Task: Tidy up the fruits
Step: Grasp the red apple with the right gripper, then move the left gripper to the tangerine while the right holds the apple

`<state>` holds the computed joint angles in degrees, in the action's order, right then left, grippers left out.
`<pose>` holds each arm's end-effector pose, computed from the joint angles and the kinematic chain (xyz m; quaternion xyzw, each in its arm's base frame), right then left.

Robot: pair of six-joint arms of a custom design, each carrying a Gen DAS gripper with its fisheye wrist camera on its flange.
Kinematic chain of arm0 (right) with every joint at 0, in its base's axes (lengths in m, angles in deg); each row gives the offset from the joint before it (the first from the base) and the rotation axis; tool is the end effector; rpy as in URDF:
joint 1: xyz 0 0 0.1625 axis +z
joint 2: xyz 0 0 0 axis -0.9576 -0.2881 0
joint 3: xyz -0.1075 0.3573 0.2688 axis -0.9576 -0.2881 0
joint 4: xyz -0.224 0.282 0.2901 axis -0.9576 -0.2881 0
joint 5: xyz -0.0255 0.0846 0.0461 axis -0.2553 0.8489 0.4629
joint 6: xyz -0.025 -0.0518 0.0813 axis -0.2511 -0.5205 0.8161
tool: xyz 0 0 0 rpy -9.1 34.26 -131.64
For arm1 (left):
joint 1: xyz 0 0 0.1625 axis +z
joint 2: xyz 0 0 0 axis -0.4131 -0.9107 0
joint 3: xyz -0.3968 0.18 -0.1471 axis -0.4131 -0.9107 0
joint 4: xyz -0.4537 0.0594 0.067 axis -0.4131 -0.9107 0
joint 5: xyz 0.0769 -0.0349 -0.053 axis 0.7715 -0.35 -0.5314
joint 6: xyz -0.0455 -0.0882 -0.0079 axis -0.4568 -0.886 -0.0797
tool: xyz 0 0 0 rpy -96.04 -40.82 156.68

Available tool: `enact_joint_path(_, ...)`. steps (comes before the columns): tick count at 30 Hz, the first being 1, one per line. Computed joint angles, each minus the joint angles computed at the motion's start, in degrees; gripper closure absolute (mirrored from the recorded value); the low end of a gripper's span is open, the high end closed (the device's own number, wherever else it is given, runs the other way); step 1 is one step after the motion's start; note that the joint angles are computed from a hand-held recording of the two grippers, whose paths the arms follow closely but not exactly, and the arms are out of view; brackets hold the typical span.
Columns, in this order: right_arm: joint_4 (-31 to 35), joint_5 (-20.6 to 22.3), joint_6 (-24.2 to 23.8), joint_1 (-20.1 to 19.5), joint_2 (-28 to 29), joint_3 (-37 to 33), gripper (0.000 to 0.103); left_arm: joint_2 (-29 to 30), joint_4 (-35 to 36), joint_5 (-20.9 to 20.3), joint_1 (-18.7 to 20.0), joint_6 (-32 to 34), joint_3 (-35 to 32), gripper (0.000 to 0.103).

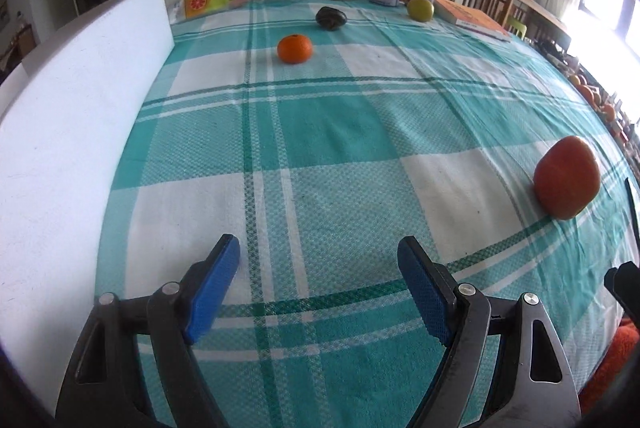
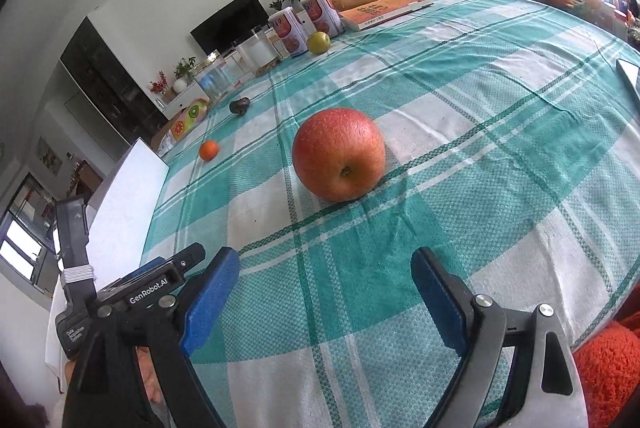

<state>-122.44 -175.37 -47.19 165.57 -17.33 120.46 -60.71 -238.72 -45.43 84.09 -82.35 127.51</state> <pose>0.1269 -0.6152 0.1467 0.0106 -0.9079 0.3864 0.1624 -0.1686 -0.7037 0.0767 0.1384 0.8801 -0.2934 0.3466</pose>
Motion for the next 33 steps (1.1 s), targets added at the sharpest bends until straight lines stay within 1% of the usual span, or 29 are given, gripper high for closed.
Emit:
enact_joint_path(2, -0.3, 0.0, 0.8, -0.2, 0.0, 0.0, 0.016, 0.6, -1.3, 1.4, -0.2, 1.6, 0.1, 0.018)
enact_joint_path(4, -0.3, 0.4, 1.5, -0.5, 0.0, 0.1, 0.016, 0.7, -0.7, 1.4, -0.2, 1.7, -0.1, 0.013)
enact_joint_path(6, -0.4, 1.2, 3.3, -1.1, -0.3, 0.4, 0.016, 0.6, -0.1, 1.5, -0.1, 1.2, -0.2, 0.011)
enact_joint_path(8, -2.4, 1.4, 5.4, -1.7, -0.7, 0.9, 0.016, 0.6, 0.0, 1.5, 0.0, 1.1, -0.3, 0.010)
enact_joint_path(10, -5.4, -0.5, 5.9, -1.4, -0.5, 1.1, 0.015, 0.5, 0.0, 1.5, 0.1, 1.2, -0.3, 0.010)
enact_joint_path(12, -6.0, -4.0, 3.7, -0.1, 0.4, -0.2, 0.013, 0.6, 0.0, 1.5, 0.0, 1.2, -0.3, 0.009)
enact_joint_path(14, -4.2, -6.9, -1.0, 0.9, 1.9, -3.1, 0.012, 0.6, -0.1, 1.5, 0.0, 1.2, -0.3, 0.009)
enact_joint_path(16, -0.2, -11.3, -6.1, 2.4, 4.4, -7.7, 0.012, 0.6, -0.1, 1.5, 0.0, 1.2, -0.3, 0.009)
enact_joint_path(18, 4.7, -12.9, -10.0, 2.5, 6.7, -12.0, 0.011, 0.6, -0.1, 1.5, 0.0, 1.2, -0.3, 0.009)
enact_joint_path(19, 8.0, -13.6, -10.7, 2.5, 7.5, -14.0, 0.011, 0.6, -0.1, 1.5, 0.0, 1.2, -0.3, 0.009)
enact_joint_path(20, 9.9, -14.1, -11.2, 2.4, 8.3, -15.4, 0.011, 0.6, -0.1, 1.5, 0.0, 1.2, -0.3, 0.009)
enact_joint_path(22, 11.1, -14.5, -11.6, 1.8, 9.5, -17.3, 0.011, 0.6, -0.1, 1.6, 0.0, 1.2, -0.3, 0.009)
enact_joint_path(23, 11.6, -13.7, -11.3, 1.3, 9.7, -17.8, 0.011, 0.6, -0.1, 1.6, 0.0, 1.2, -0.3, 0.009)
enact_joint_path(24, 12.1, -11.7, -11.0, 0.7, 9.4, -17.7, 0.011, 0.6, -0.1, 1.6, 0.0, 1.2, -0.3, 0.009)
enact_joint_path(25, 11.1, -10.1, -11.7, 0.3, 9.3, -17.5, 0.015, 0.6, -0.1, 1.6, 0.0, 1.2, -0.3, 0.009)
enact_joint_path(26, 10.6, -7.5, -12.8, -0.2, 8.8, -17.0, 0.035, 0.6, -0.1, 1.6, 0.0, 1.2, -0.3, 0.009)
enact_joint_path(27, 11.5, -5.7, -12.8, -0.5, 8.3, -16.9, 0.034, 0.6, -0.1, 1.6, 0.0, 1.2, -0.3, 0.009)
enact_joint_path(30, 12.8, -3.0, -10.7, -1.3, 7.5, -16.8, 0.035, 0.6, -0.1, 1.6, 0.0, 1.2, -0.3, 0.009)
enact_joint_path(32, 12.1, -2.7, -10.5, -1.4, 7.2, -17.1, 0.035, 0.6, -0.1, 1.6, 0.0, 1.1, -0.3, 0.009)
enact_joint_path(33, 11.0, -3.0, -11.3, -1.3, 7.1, -17.4, 0.035, 0.6, -0.1, 1.6, 0.0, 1.1, -0.3, 0.009)
